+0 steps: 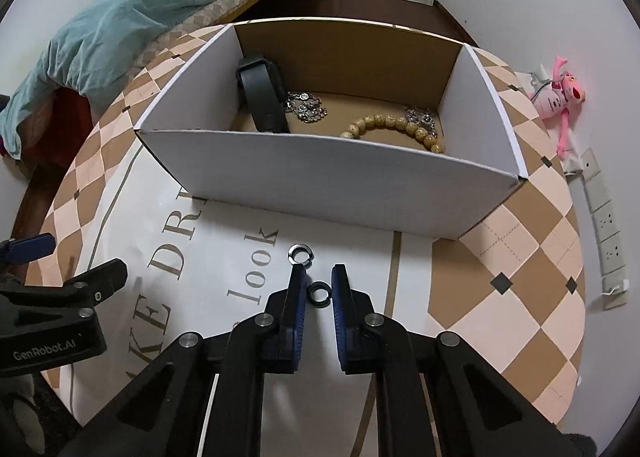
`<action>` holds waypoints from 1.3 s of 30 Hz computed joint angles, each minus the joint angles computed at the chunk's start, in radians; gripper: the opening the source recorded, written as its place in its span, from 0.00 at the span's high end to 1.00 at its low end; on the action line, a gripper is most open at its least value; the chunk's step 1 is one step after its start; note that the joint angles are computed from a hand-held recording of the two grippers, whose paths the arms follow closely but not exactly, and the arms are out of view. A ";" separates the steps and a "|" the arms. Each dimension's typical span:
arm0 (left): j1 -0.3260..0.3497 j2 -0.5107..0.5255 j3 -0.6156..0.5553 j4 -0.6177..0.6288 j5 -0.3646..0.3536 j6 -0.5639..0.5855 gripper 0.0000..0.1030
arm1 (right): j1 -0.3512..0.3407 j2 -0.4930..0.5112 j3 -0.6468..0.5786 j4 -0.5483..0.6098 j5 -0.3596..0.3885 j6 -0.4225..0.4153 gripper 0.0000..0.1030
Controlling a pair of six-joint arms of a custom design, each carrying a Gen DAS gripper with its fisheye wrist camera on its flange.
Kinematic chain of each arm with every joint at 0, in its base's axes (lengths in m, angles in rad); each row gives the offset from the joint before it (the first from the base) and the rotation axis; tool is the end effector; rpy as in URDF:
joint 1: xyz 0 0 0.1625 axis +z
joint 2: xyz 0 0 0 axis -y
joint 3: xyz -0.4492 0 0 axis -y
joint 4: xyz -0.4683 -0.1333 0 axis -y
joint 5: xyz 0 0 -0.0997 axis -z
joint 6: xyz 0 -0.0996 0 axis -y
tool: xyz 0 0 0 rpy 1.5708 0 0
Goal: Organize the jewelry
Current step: 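Grasp one black ring earring with the right gripper, then grasp the other black ring earring with the left gripper, then carry both black ring earrings into the box and open both grippers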
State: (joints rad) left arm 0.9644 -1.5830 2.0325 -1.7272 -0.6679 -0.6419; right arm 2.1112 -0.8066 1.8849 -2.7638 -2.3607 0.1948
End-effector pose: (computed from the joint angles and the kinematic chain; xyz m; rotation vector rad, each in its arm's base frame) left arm -0.1077 -0.5264 0.3203 0.1197 2.2265 -0.3638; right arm 0.3826 -0.5160 0.0159 0.3560 -2.3733 0.4880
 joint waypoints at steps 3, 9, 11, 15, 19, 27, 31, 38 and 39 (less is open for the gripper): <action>-0.024 0.012 0.007 -0.047 -0.009 0.038 0.02 | -0.004 -0.044 0.038 -0.018 0.006 0.029 0.87; -0.057 0.065 0.026 -0.206 -0.085 0.130 0.03 | -0.027 -0.157 0.118 -0.023 -0.044 0.123 0.87; -0.063 0.092 0.028 -0.256 -0.105 0.156 0.03 | -0.037 -0.182 0.136 -0.021 -0.060 0.145 0.87; -0.078 0.135 0.035 -0.326 -0.125 0.198 0.13 | -0.059 -0.221 0.167 -0.026 -0.083 0.182 0.87; -0.089 0.160 0.041 -0.368 -0.119 0.206 0.22 | -0.072 -0.232 0.176 -0.038 -0.088 0.197 0.87; -0.080 0.177 0.048 -0.431 -0.125 0.284 0.74 | -0.074 -0.235 0.183 -0.043 -0.090 0.207 0.87; -0.075 0.178 0.052 -0.465 -0.142 0.318 0.90 | -0.075 -0.238 0.184 -0.043 -0.090 0.208 0.87; -0.084 0.145 0.065 -0.486 -0.163 0.334 0.90 | -0.063 -0.254 0.183 -0.054 -0.075 0.195 0.87; -0.092 0.130 0.067 -0.479 -0.168 0.334 0.90 | -0.058 -0.258 0.181 -0.052 -0.071 0.194 0.87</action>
State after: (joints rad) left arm 0.8727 -1.4526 2.0999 -2.2065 -0.8358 -0.3078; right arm 2.0529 -1.0645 2.0657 -2.8161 -2.4316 0.3889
